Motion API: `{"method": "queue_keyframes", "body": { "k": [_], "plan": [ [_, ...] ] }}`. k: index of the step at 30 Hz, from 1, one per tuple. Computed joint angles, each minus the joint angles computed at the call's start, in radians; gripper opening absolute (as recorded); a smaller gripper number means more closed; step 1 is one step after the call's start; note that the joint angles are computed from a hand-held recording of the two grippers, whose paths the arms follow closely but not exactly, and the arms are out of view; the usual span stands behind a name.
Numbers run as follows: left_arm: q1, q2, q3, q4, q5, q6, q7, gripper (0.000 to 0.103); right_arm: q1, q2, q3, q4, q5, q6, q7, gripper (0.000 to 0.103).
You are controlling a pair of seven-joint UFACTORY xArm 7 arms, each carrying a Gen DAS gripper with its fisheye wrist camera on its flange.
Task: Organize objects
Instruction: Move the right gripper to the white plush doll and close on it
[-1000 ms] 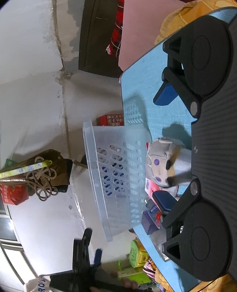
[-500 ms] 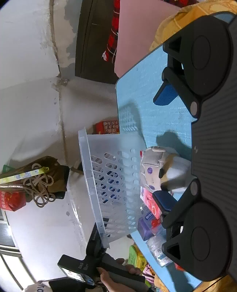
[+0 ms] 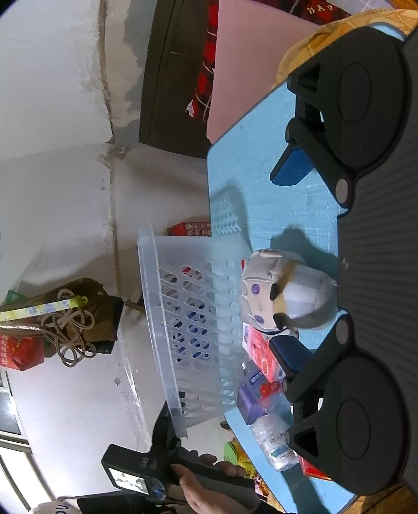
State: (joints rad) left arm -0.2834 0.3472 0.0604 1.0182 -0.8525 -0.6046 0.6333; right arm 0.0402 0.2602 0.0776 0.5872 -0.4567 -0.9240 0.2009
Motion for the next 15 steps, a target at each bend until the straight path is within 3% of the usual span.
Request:
{"method": "queue_keyframes", "body": {
  "k": [4,9,12,15],
  "plan": [
    [-0.001,-0.002,0.008,0.011,-0.014,0.027,-0.001,0.025,0.004,-0.02,-0.003,-0.012,0.012,0.012,-0.014,0.102],
    [-0.063,0.005,0.048,0.074,-0.197,0.068,0.191,0.025,-0.008,-0.037,-0.005,-0.026,-0.01,0.004,0.014,0.102],
    [-0.042,0.0,0.023,0.062,-0.188,0.054,0.186,0.025,-0.008,-0.039,-0.004,-0.03,-0.028,0.009,0.026,0.102],
    [-0.056,0.0,0.026,0.092,-0.283,0.066,0.284,0.026,-0.005,-0.04,-0.003,-0.024,-0.054,0.036,0.02,0.1]
  ]
}}
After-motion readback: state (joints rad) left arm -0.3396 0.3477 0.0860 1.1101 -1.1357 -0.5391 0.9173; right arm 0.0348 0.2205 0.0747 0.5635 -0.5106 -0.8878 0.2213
